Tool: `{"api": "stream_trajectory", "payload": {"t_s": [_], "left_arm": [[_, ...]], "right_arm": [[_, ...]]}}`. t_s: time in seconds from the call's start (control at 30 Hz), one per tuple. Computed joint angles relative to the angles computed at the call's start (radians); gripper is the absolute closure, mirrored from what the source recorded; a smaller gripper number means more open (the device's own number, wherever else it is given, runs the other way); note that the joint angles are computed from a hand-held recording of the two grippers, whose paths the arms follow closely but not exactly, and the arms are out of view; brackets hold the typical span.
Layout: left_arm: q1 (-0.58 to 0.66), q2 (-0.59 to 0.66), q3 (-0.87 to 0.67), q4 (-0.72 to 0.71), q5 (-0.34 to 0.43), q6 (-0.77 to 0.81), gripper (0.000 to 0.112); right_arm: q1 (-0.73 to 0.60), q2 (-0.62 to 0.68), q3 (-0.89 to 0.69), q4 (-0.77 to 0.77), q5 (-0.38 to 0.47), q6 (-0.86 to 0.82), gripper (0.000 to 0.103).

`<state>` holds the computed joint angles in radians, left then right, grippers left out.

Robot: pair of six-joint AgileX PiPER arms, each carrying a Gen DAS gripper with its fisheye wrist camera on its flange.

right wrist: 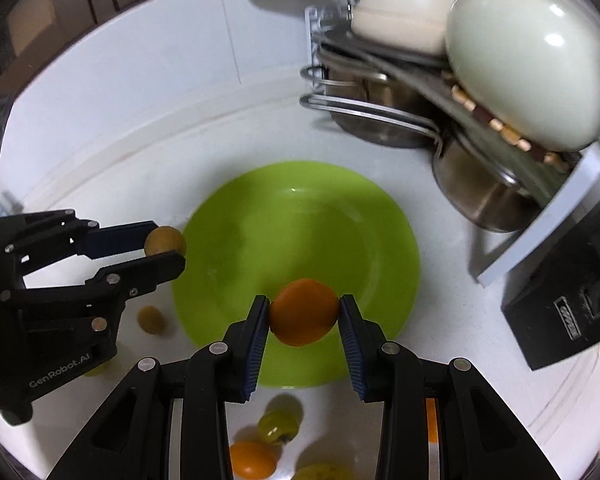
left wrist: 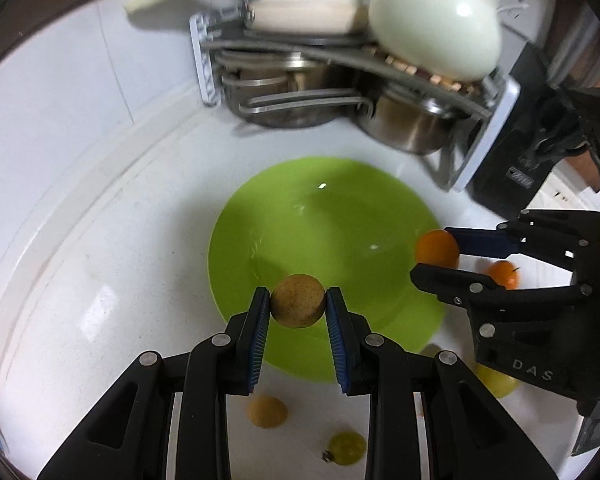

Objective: Organize fruits
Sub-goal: 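Carry the brown fruit and the orange over the green plate with both tools, then open the right tool to drop the orange while the left tool releases the brown fruit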

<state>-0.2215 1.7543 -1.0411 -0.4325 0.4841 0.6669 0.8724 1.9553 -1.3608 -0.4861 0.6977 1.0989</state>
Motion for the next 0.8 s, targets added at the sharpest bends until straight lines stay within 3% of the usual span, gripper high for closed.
{"api": "stream_trajectory", "payload": {"t_s": [0.3,0.8], "left_arm": [[-0.026,0.144,-0.129,0.116,0.065,-0.095,0.083],[-0.038,0.198,-0.173,0.141,0.079,-0.12,0.083]], "right_arm": [[-0.069,0.074,-0.039,0.139,-0.031,-0.135,0.067],[-0.105,0.114,-0.035,0.193,-0.074,-0.176,0.067]]}}
